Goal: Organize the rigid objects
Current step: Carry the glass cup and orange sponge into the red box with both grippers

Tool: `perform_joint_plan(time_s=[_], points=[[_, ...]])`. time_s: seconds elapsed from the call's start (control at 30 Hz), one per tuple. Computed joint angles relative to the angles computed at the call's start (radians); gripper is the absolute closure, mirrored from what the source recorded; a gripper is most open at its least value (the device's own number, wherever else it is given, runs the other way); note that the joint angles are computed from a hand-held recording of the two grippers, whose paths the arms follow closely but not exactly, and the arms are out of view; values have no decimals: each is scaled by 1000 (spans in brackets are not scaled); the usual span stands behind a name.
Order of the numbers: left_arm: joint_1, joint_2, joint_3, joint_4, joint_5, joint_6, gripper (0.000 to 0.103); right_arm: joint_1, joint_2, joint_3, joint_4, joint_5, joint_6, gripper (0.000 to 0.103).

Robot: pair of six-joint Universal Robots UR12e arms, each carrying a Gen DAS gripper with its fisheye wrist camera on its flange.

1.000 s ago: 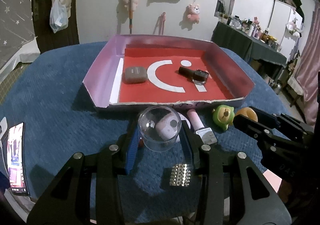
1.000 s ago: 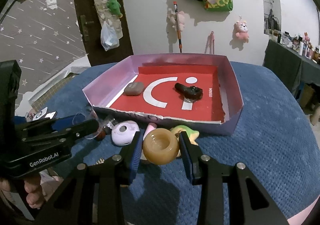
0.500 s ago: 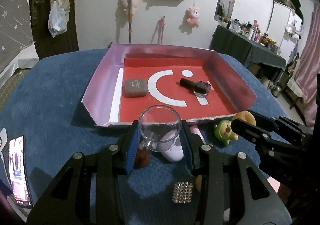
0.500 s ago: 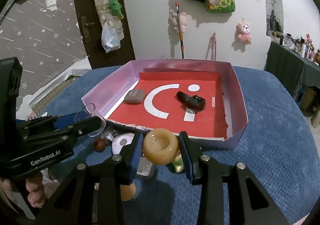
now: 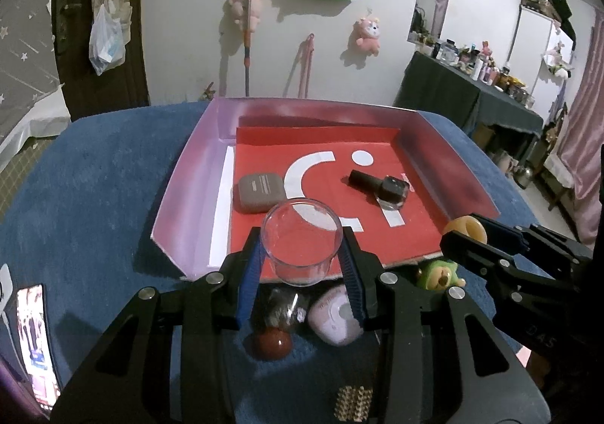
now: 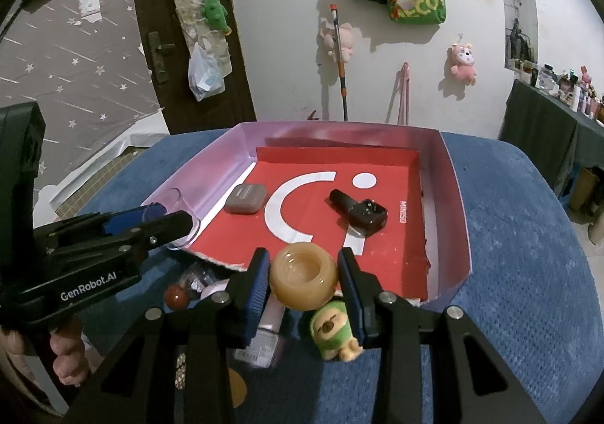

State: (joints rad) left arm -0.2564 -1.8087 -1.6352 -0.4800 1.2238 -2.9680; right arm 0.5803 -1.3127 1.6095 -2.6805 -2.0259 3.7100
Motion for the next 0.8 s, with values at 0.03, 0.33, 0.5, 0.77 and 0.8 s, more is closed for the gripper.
perform_joint_plan(time_s=[0.03,0.33,0.5,0.77,0.8], points=[[0,-3,3,-1,1,0,66,-2,1,-2,2,1,-2,63],[-8,-38,56,-62,14,-3,66,-30,17,-34,55,43,-15,63],[-15,-62,87,-109,33,9,66,-53,25,-47,101,90,7,63],[-21,-96,132,-183,60,12,66,-80,43,-68,157,147,15,63],[-21,-99,136,-192,59,13,66,-82,45,-70,160,152,15,63]])
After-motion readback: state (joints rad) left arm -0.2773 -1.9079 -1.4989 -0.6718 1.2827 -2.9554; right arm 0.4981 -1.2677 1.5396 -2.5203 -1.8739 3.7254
